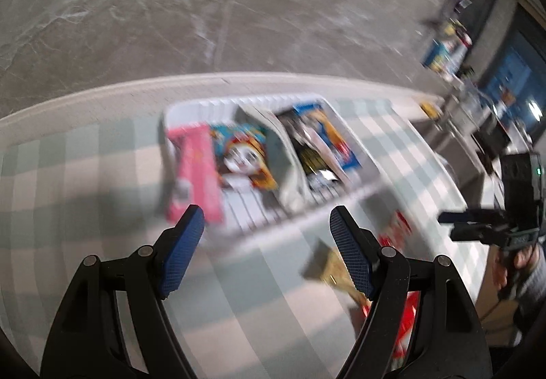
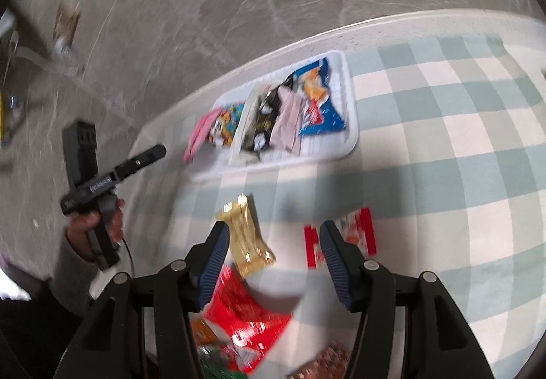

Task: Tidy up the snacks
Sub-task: 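Move both tools back over the remaining loose snacks, then grasp the orange candy stick with the left tool while the right tool grasps the red bag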

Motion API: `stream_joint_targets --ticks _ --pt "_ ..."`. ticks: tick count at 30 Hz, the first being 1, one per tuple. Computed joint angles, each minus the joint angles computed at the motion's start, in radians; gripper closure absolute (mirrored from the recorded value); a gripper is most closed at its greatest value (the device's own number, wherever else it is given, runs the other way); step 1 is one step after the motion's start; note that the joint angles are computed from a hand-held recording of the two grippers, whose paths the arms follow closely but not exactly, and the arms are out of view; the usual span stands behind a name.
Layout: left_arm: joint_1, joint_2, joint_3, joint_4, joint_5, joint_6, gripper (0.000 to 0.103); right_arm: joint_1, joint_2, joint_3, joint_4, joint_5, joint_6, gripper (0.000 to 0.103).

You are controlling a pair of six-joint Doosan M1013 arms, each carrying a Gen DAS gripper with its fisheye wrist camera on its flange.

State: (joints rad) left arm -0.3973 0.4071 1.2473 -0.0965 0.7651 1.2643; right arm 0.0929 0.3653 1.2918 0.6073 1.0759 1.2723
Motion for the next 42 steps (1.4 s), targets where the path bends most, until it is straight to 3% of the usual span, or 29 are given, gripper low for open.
stream_joint_targets --ticks 8,16,21,28,37,42 --pt "-0.078 -0.053 0.097 -0.073 0.066 0.076 0.028 0.075 -0.036 0.044 -0.147 0.029 -0.235 0.044" --pt "-0.152 -0.109 0.191 -0.085 0.086 0.037 0.028 0.14 -0.017 0.04 -0.287 0.082 -0.437 0.044" --pt "-0.197 -0.131 0.214 -0.046 0.134 -0.002 0.028 0.162 -0.01 0.047 -0.352 0.09 -0.515 0.044" --pt "-0.254 -0.134 0.225 0.046 0.216 -0.081 0.028 0.159 -0.008 0.062 -0.356 0.104 -0.552 0.046" --pt "-0.298 -0.104 0.219 0.162 0.293 -0.156 0.028 0.146 -0.003 0.071 -0.316 0.107 -0.524 0.048" --pt "-0.315 -0.088 0.199 0.215 0.33 -0.161 0.027 0.133 0.008 0.054 -0.276 0.139 -0.491 0.045"
